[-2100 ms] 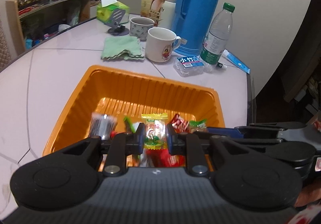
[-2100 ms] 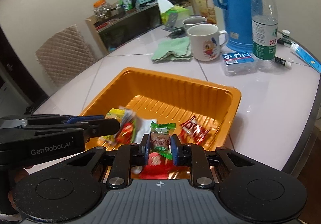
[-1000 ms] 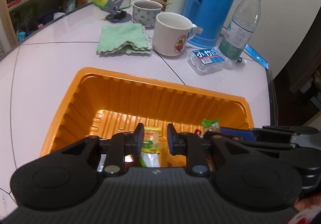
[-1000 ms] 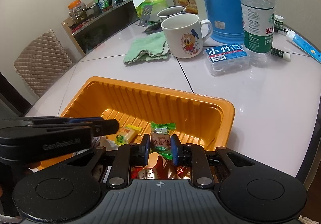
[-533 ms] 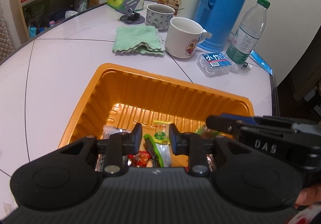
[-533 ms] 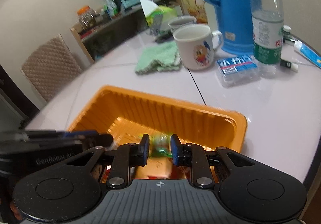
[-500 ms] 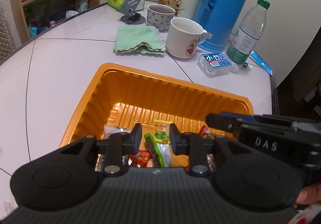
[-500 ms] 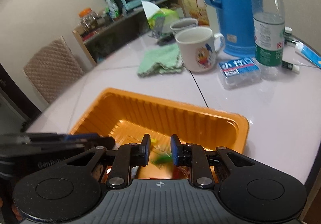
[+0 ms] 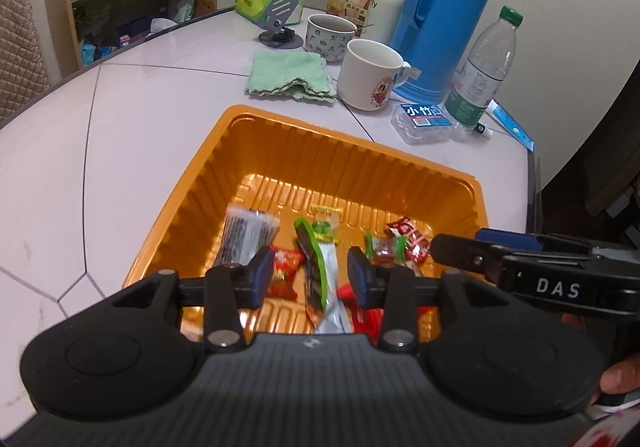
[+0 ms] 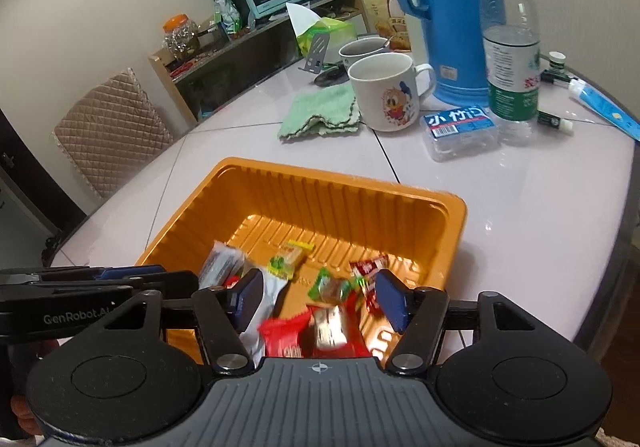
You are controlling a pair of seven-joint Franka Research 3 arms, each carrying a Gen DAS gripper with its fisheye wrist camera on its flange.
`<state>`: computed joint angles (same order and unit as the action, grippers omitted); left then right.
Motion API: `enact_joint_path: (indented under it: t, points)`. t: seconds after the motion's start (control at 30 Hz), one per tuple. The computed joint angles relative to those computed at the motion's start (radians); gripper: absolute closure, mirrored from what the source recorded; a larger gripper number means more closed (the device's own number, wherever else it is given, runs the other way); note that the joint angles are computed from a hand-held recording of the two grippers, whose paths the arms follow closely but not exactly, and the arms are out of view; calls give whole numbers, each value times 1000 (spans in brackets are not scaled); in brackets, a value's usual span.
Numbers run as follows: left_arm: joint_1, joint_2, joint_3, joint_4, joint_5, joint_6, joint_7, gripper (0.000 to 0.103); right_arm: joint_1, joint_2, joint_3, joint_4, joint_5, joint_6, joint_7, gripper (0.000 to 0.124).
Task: Organize snacks
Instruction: 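Lower both tools into the tray and open them to release the candies, then withdraw both open tools from the tray toward the remaining candies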
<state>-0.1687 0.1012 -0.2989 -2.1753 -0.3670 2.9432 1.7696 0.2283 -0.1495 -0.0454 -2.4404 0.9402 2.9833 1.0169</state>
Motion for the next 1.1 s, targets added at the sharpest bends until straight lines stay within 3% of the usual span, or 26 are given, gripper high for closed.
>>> enact_joint_path:
  t: [0.2,0.5,1.1]
  points:
    - [-35,-103,29,-103,4,3,-61,64,-18,-101,10,-82,-93,-23,100,54]
    - [-144,-263,107,-257,-9,13,-127,64,-9,-255,-7,-193,-232,-77,203,52]
    - [-200,-567,161,-548,271,-42,-526,63,35,-454,-5,-338,-366,-251,222,51]
